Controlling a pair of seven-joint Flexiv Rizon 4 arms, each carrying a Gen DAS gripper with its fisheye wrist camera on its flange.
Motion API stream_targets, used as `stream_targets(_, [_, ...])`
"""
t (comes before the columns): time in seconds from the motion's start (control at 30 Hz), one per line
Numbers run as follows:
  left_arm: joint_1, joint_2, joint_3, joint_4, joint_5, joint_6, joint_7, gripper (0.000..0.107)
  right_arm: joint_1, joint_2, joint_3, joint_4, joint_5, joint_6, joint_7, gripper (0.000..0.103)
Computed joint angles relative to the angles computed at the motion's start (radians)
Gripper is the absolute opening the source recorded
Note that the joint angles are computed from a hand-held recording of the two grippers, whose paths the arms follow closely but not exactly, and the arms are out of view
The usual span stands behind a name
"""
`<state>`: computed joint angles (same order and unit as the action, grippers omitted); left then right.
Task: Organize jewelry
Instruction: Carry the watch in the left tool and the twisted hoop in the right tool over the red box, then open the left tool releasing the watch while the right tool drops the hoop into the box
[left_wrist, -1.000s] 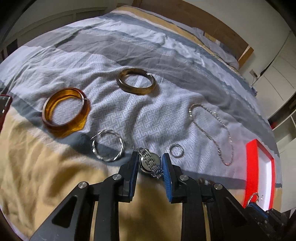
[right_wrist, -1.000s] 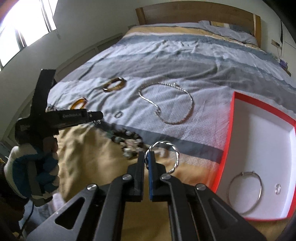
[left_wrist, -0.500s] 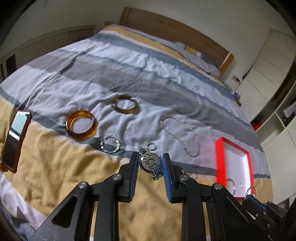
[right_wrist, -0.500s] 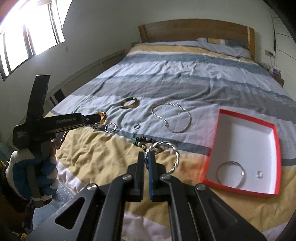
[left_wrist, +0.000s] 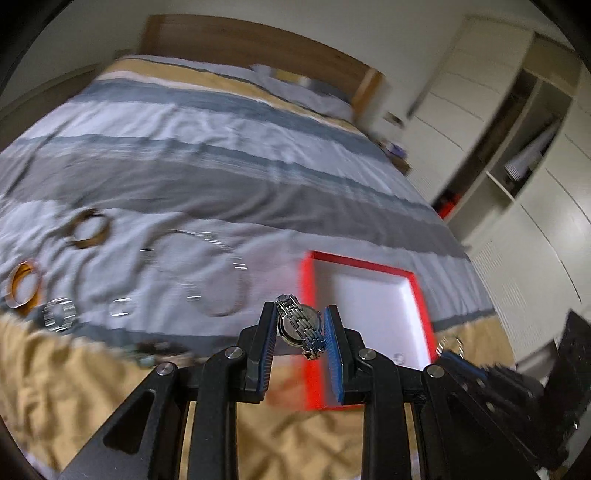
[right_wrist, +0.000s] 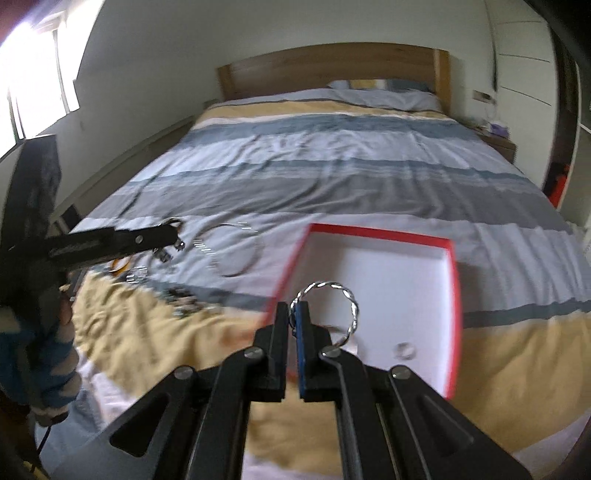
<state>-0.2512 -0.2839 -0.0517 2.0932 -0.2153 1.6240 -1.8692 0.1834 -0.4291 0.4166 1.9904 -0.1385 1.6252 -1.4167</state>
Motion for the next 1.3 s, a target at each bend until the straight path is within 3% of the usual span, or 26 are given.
stream_targets(0.2, [-0.034, -0.185, -0.030, -0.210, 0.013, -0.084, 0.051, 0.025, -0.030, -0.109, -0.039, -0.117, -0.010, -0.075, -0.029, 0.003])
stream_targets(0.47, [-0.095, -0.340, 0.024, -0.376, 0.036, -0.203, 0.043, 0.025, -0.046, -0.247, -0.029, -0.279, 0.026, -0.238, -0.126, 0.004])
stream_targets(0.7, [-0.106, -0.371, 0.055, -0.396, 0.070, -0.245, 0.016, 0.025, -0.018, -0.277, -0.057, -0.311, 0.085, -0.297, -0.184, 0.004])
stream_targets(0.97, [-0.142, -0.379, 0.112, -0.420, 0.134, -0.273, -0.027, 0.027, -0.003, -0.272, -0.069, -0.305, 0.118, -0.287, -0.214, 0.004])
stream_targets(1.3, [-0.154, -0.344, 0.126, -0.405, 0.185, -0.290, -0.063, 0.030, 0.005, -0.221, -0.088, -0.251, 0.140, -0.275, -0.198, 0.005])
